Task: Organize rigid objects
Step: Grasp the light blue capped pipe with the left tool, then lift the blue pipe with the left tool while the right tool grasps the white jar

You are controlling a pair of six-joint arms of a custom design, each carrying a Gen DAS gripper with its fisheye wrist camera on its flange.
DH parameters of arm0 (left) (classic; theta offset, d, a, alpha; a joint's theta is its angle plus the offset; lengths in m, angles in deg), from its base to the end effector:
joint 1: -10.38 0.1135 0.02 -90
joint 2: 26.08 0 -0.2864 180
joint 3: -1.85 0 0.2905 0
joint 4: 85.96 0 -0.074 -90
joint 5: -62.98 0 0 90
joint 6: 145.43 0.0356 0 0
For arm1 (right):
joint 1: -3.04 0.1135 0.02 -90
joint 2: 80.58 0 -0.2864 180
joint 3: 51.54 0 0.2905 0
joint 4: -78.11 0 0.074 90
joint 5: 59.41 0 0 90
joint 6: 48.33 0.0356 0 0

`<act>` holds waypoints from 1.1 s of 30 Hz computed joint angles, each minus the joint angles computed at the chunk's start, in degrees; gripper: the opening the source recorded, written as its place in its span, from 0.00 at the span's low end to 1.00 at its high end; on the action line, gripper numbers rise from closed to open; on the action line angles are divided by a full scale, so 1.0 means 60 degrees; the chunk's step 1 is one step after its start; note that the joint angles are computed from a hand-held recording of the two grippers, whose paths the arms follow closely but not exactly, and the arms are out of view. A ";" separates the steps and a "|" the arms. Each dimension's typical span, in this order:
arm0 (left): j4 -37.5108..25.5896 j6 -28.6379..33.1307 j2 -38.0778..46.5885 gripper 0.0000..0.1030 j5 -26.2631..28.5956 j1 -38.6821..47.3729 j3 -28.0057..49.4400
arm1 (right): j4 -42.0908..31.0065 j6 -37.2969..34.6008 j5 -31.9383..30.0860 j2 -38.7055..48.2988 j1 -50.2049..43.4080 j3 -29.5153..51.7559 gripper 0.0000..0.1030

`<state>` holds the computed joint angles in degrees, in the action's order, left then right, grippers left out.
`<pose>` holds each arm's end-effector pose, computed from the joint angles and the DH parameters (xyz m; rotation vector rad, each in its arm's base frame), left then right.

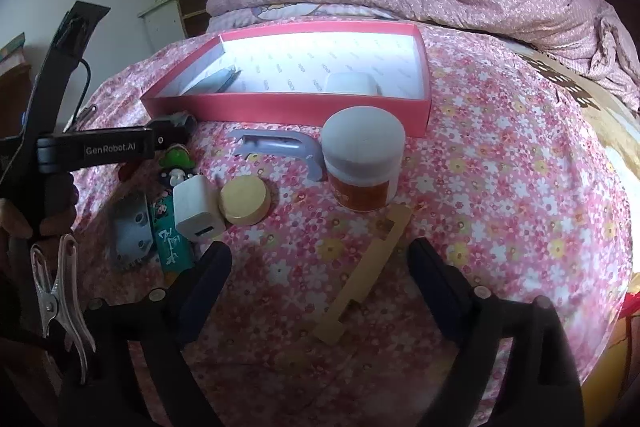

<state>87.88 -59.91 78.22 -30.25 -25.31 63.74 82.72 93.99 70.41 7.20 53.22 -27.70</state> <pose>0.3079 -0.2187 0.1130 0.6293 2.3496 -0.2515 0.1380 0.1300 0.0516 0.2692 2.2768 -0.0293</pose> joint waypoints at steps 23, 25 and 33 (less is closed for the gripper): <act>0.0235 0.0019 -0.1506 0.62 0.0774 0.0272 -0.1120 | -0.1765 0.0491 0.0318 0.0505 0.0221 0.0899 0.91; 0.0243 0.0003 -0.1562 0.62 0.0915 0.0320 -0.1183 | -0.1975 0.0588 0.0281 0.0417 0.0217 0.0938 0.91; 0.0066 0.0101 -0.1677 0.62 0.1282 0.0471 -0.1168 | -0.3229 0.1174 0.1024 -0.1180 0.0375 0.0727 0.82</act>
<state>88.28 -59.30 68.15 -22.56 -22.48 56.73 63.35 101.03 76.56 0.13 55.47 -23.34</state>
